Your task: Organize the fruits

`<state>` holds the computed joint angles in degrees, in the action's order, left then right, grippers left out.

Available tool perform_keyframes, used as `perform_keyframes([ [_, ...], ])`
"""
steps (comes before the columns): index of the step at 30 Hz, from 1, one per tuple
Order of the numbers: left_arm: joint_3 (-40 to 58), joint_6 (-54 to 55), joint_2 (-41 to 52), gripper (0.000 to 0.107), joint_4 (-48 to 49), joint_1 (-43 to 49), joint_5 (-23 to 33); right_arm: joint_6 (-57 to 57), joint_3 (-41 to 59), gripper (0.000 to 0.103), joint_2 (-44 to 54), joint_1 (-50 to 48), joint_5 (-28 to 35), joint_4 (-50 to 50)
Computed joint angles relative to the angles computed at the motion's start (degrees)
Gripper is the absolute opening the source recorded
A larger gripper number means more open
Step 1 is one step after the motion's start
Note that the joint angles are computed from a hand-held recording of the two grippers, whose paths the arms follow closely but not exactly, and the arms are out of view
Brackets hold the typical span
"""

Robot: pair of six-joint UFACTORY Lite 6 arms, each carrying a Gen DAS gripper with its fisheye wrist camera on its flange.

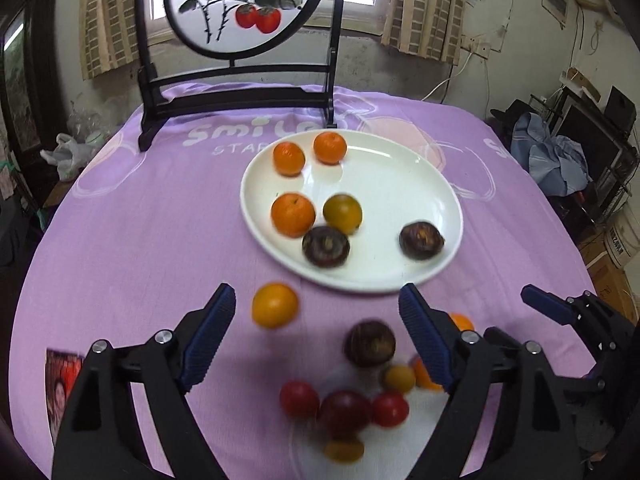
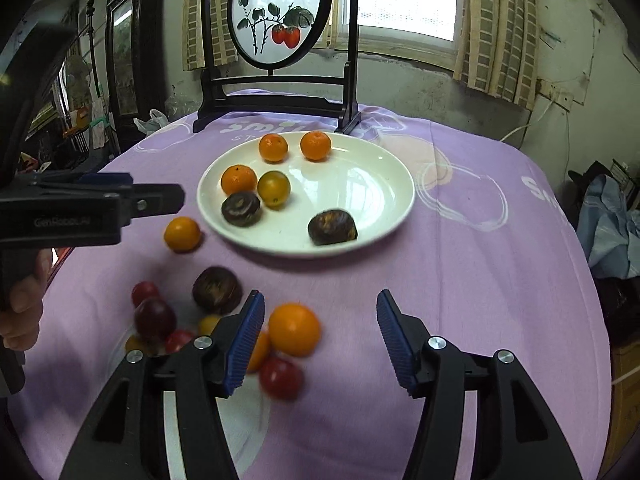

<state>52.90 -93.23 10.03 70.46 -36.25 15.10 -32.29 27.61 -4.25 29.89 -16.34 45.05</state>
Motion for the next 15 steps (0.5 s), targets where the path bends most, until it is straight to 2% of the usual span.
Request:
perform_keyframes([
  [4, -12.5, -13.7, -9.6, 0.082, 9.8, -3.3, 1.2, -3.4, -7.0, 0.060, -7.1, 5.1, -2.0, 8.5],
  [8, -21.4, -23.1, -15.4, 0.082, 15.2, -6.8, 1.9, -3.6, -13.1, 0.061, -11.8, 11.9, -4.4, 15.5],
  [13, -27.5, -29.7, -18.2, 0.082, 17.3, -13.2, 4.2, -1.3, -19.0, 0.061, -16.2, 18.3, -6.6, 21.0],
  [15, -28.7, -33.5, -18.0, 0.082, 19.8, -14.6, 3.7, -0.3, -21.5, 0.065, -18.3, 21.2, -7.8, 24.0],
])
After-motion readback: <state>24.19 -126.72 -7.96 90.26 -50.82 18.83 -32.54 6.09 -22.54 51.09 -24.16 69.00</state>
